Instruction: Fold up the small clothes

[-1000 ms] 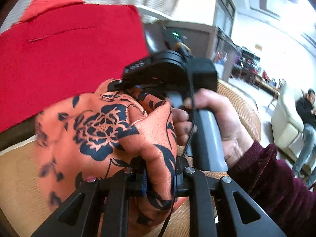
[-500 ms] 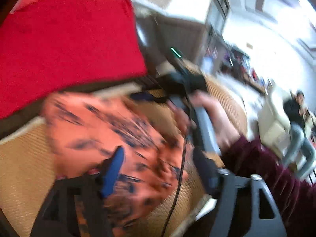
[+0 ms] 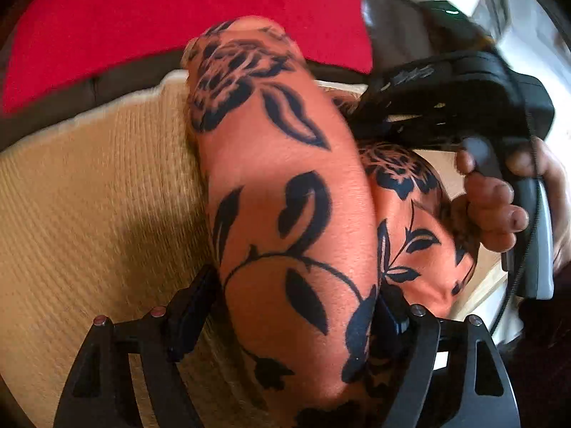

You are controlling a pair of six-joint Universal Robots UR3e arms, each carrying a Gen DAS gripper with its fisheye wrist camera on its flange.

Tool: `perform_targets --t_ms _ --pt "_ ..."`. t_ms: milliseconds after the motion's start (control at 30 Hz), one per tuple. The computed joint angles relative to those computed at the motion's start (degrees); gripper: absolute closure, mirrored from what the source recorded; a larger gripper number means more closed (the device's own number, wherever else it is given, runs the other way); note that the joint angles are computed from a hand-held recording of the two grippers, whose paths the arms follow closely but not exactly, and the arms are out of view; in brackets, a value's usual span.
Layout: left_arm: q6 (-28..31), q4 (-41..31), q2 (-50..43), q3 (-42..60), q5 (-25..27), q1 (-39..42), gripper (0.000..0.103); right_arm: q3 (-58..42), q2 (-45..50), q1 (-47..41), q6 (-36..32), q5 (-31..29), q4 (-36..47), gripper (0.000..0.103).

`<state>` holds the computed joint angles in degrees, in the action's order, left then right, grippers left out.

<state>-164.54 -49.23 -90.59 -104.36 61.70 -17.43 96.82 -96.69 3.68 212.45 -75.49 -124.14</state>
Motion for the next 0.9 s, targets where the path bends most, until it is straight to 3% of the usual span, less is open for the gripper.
perform_targets --t_ms 100,167,233,367,433,500,667,800,900 --pt "1.25 4.04 0.42 -0.91 3.27 -2.18 0.019 -3.28 1.03 2.03 0.76 -1.96 -5.23 0.079" --pt "-0.83 5.81 -0.66 -1.03 3.63 -3.30 0.019 -4.30 2.56 1.76 0.15 1.63 -10.65 0.079" --pt "-1.66 5.75 -1.02 -1.58 1.83 -2.27 0.017 -7.52 6.33 1.71 -0.88 5.53 -12.03 0.079" --pt "3.08 2.82 4.40 -5.63 -1.04 3.43 0.017 -18.08 21.39 2.55 -1.05 9.91 -5.35 0.080" --pt "3.39 2.17 4.08 -5.33 -1.77 4.48 0.017 -14.47 24.69 1.45 0.66 14.33 -11.44 0.081" --pt "4.87 -1.77 3.89 -4.38 -4.22 6.51 0.016 -15.57 24.79 1.19 0.18 14.46 -10.32 0.080" --pt "8.93 -7.55 7.04 -3.38 -7.18 9.86 0.016 -13.02 16.71 2.98 -0.16 8.87 -8.80 0.079" --pt "11.02 -5.01 11.43 -5.98 -9.12 12.79 0.016 -2.28 -0.50 1.66 -1.11 3.62 -6.33 0.079" --pt "8.58 -1.48 11.60 -6.81 -8.46 13.66 0.016 2.06 -8.73 1.54 0.37 0.19 -2.47 0.079"
